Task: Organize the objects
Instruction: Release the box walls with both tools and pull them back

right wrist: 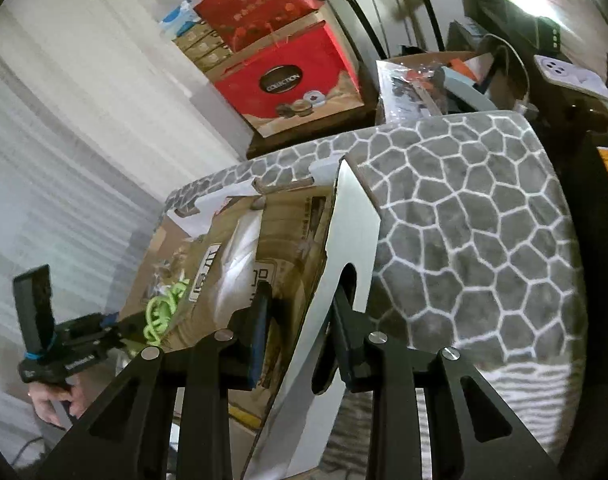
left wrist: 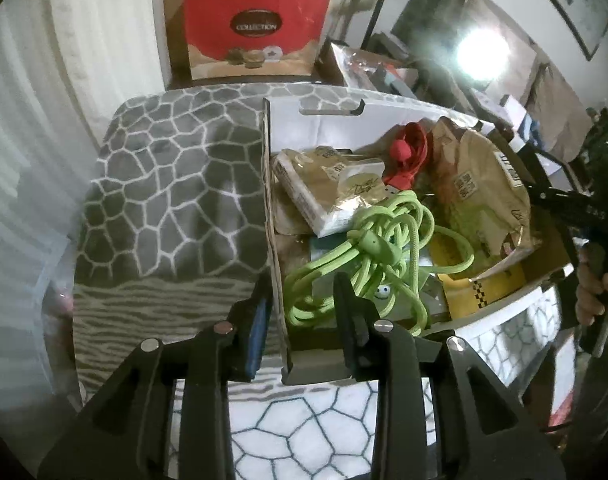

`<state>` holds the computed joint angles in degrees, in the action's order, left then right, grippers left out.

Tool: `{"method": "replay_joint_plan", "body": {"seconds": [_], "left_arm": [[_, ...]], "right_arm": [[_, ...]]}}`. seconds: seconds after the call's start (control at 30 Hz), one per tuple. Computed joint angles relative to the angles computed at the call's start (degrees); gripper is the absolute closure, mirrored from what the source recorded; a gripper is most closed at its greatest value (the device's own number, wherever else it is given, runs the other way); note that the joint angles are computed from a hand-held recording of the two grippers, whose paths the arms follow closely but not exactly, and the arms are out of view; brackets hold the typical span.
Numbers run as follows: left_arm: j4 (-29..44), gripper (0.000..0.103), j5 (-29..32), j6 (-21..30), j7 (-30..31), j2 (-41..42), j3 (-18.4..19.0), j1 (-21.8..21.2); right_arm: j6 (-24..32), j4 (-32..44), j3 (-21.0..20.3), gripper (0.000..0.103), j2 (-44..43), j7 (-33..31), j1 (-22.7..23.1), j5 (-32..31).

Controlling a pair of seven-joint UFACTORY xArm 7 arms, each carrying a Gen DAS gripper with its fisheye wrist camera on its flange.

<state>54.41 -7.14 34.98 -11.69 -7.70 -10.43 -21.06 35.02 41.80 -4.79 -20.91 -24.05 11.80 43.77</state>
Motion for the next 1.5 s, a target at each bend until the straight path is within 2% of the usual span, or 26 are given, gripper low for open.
{"method": "replay_joint_plan", "body": {"seconds": [0.07,0.13,0.23,0.47,0.77,0.83,0.87,0.9,0.97,1.03,1.1,1.17,1.3,1.37,1.5], "left_arm": [[-0.1,0.08,0.2,0.0,-0.2,0.7,-0.2,-0.1],[-0.9,0.08,-0.5,-1.5,0.0,0.5,-0.3,-0.4],[-0.9,0.08,-0.6,-1.5,-0.5,0.6,-0.2,-0.5],[-0.3,0.08,-0.4,-0.8,-0.4,0.9,0.0,-0.3],[-0.1,0.079,-1.4,-0.8,0.5,1.2,0.2,-0.2],[-1.1,0.064,1.5,-1.9,-3.4,0.0,-0.3,0.6],[-1.9,0.049,1.8,-2.8,-4.8,-0.9,-0.1,0.9],[-2.6,0.043,1.1,-3.8,-4.9,-1.7,0.2,0.9],[-3.5,0.043,1.1,-4.7,-5.6,-3.3,0.3,1.1],[-3.9,0.039,4.9,-5.0,-8.4,-5.0,-0.8,2.0],[-4.3,0.025,9.2,-5.5,-11.4,-6.6,-2.3,2.8],[-4.6,0.017,11.8,-6.2,-13.7,-8.0,-3.3,3.0],[-5.2,0.007,15.3,-7.0,-16.7,-10.4,-5.2,2.7],[-5.4,0.003,16.3,-7.0,-18.2,-11.0,-5.8,2.6],[-6.8,0.0,14.7,-7.1,-19.7,-12.4,-5.5,1.1]], "right_arm": [[-0.7,-0.3,-0.8,0.074,1.4,-1.6,0.5,2.2],[-2.1,-0.4,-0.3,0.075,3.1,-1.4,-0.1,2.4],[-1.5,-0.8,-1.8,0.077,3.3,-5.2,0.1,7.7],[-2.9,-0.8,1.1,0.077,3.0,-2.4,-1.7,2.8],[-3.9,-1.5,1.4,0.075,2.0,1.2,-1.1,-1.1],[-3.9,-1.7,1.6,0.072,1.3,2.5,-1.2,-2.5],[-4.3,-2.0,1.8,0.068,0.5,3.4,-1.4,-3.5],[-4.6,-2.4,2.4,0.066,-0.3,4.9,-1.8,-5.4],[-5.0,-3.1,4.6,0.055,-2.1,10.6,-3.7,-11.7],[-5.5,-4.3,6.4,0.053,-5.0,15.5,-5.0,-17.4],[-6.3,-5.7,7.2,0.049,-8.0,18.4,-5.0,-20.8],[-7.2,-7.2,8.3,0.038,-11.1,21.5,-5.1,-24.2],[-5.8,-8.7,11.3,0.029,-15.8,28.7,-5.7,-30.7],[-5.6,-9.6,13.0,0.023,-17.6,32.1,-5.8,-33.5],[-5.7,-11.6,16.4,0.016,-20.8,38.4,-6.0,-38.9]]}}
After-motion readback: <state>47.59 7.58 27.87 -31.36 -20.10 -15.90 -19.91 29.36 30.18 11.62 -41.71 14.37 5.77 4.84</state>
